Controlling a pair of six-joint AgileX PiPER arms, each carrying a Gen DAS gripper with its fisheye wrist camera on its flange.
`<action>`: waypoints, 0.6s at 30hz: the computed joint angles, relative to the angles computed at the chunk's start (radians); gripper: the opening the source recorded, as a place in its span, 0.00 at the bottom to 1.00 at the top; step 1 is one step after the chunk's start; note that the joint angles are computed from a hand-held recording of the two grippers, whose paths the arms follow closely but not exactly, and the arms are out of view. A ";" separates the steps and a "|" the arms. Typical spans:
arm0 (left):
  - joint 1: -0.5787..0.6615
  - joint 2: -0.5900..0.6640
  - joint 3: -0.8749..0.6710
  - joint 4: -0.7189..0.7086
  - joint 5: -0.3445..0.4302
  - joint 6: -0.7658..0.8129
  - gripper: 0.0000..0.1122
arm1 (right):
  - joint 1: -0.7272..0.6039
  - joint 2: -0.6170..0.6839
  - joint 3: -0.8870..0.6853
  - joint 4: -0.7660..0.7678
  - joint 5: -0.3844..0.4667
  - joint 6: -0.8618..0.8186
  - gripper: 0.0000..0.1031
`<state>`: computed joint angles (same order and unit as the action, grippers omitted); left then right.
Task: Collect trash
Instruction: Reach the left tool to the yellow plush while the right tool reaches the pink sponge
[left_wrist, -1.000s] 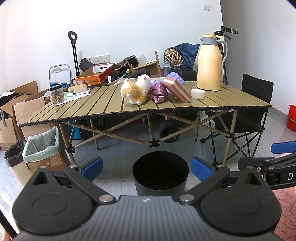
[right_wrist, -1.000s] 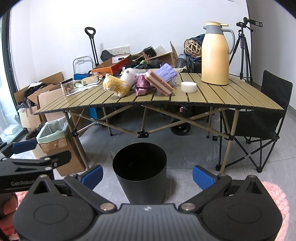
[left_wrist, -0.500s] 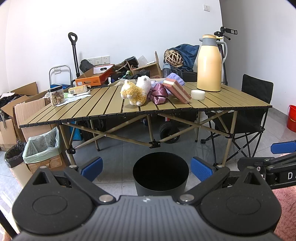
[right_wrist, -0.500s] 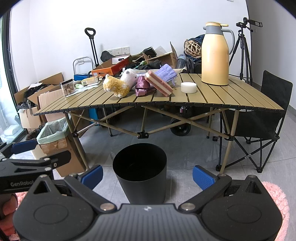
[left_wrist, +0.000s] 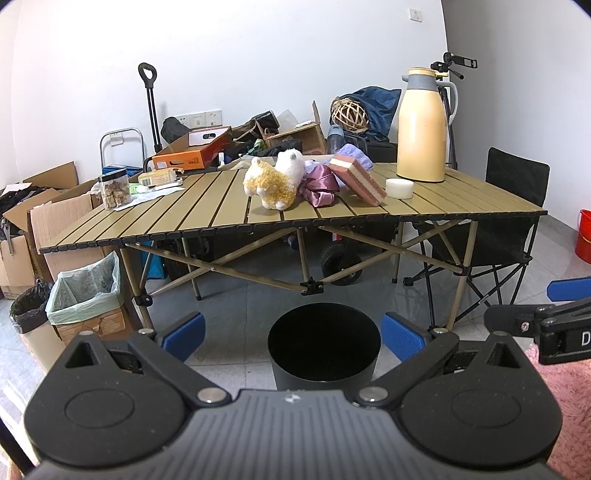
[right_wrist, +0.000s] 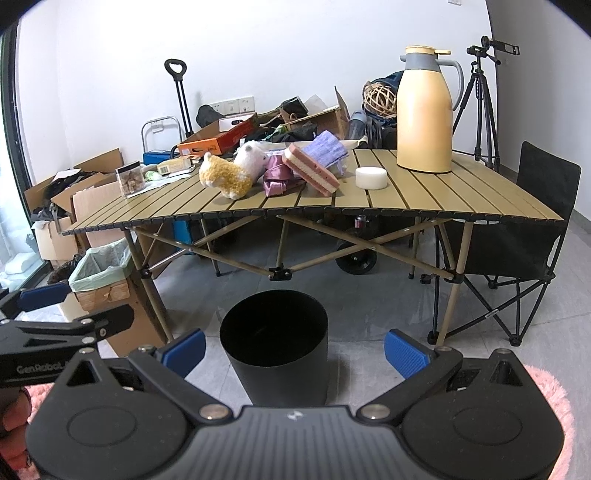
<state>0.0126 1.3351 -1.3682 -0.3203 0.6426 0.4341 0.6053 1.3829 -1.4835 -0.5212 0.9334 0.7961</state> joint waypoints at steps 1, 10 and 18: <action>0.001 0.002 -0.002 0.002 0.000 -0.003 0.92 | -0.004 0.000 0.001 0.000 -0.004 -0.002 1.00; -0.015 0.064 -0.051 0.057 -0.030 -0.052 0.92 | -0.072 0.017 0.008 0.014 -0.064 -0.026 1.00; -0.046 0.139 -0.120 0.117 -0.054 -0.099 0.92 | -0.151 0.060 -0.005 0.049 -0.134 -0.063 1.00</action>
<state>-0.0336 1.4739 -1.4887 -0.2033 0.5887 0.3346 0.4548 1.4425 -1.4889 -0.4727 0.7992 0.7327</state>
